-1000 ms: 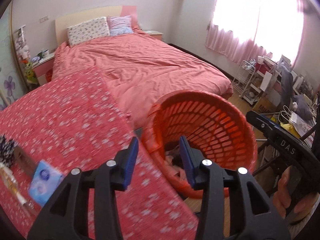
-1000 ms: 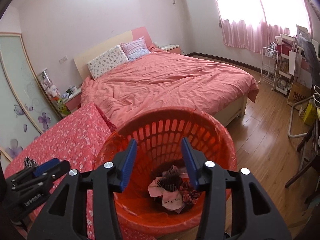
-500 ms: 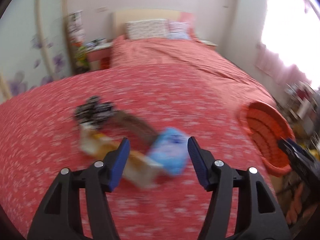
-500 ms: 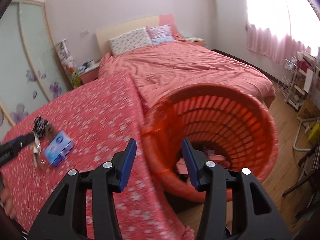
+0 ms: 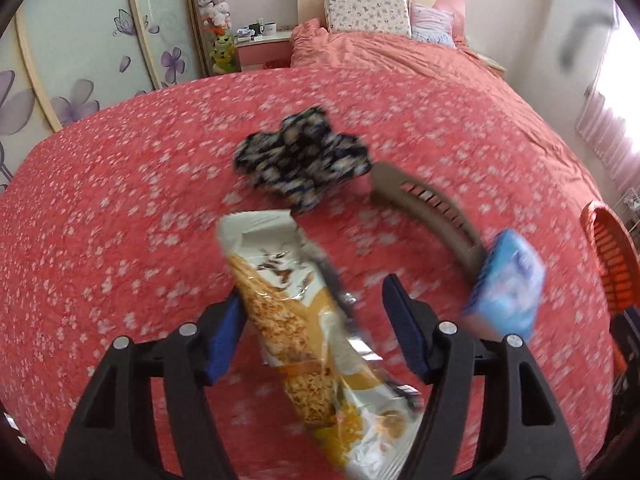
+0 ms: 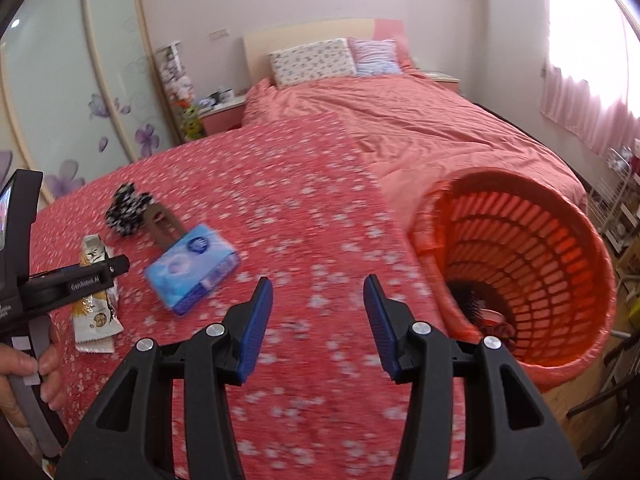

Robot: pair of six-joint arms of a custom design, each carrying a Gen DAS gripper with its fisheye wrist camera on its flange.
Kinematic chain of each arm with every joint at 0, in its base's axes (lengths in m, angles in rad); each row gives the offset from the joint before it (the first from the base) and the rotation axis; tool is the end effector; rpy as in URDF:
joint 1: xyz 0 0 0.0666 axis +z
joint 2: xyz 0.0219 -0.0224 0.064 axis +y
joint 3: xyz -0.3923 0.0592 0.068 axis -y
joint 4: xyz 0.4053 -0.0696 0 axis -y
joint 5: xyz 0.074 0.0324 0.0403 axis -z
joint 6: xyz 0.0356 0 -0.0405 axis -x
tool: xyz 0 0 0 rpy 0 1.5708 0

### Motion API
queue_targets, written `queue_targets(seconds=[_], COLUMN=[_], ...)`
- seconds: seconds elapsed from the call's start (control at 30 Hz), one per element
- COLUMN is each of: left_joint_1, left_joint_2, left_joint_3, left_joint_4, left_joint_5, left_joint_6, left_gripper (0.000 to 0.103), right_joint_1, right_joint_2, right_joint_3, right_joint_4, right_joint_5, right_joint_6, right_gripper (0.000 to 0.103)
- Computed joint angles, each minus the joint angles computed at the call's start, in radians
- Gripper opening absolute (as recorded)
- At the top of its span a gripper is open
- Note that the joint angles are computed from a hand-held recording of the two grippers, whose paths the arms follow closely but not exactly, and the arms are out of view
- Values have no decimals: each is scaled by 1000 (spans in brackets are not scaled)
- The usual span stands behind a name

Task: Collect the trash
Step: 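Grasp the yellow snack wrapper with the left tool while the right tool grasps the blue Vinda tissue pack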

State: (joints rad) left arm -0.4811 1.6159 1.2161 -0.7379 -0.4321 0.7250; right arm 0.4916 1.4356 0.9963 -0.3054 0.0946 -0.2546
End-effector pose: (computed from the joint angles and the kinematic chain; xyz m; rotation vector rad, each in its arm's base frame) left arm 0.4724 -0.2302 0.2651 -0.4312 2.5091 0.1424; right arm 0.4281 0.2249 0.2818 -0.2271 2.3156 0.2691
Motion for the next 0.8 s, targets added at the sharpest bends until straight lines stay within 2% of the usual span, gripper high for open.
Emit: queue_targets(seconds=[0.13,0.23,0.37,0.47,0.53,0.6,0.67,0.8], left_joint_1=[19,38,65,79,83,82,83,83], left_joint_2=[-52,-83,-122,-146,-155,-161,-165,-181], left_joint_3=[-72,-109,-152,-178,-189,-196,-200,-214], left_joint_4=[19,24,37,50,59,71,84,104], left_joint_5=[-4,-14,-2,11,17,23,33,43], left_joint_6=[-12,-33,-33,-29,-32,-35,-43,-57], left_gripper=[53,51,51,52,54,54,54,55], right_joint_1=[40,64,90,113,132,148,150,134], right_joint_2=[42,82,140,186,218,238,249,223], right_joint_3=[39,80,144,205,249,279,295,261], right_joint_4=[-14,-29,-62,-108,-151,-186,-216,-223], right_joint_5=[-25,-64,-99,-99,-54,10,35,75], right_joint_6=[-2,-30,-94,-133,-144,-141,-134,-117], right_gripper=[48,48,63,68,73,74,71,66])
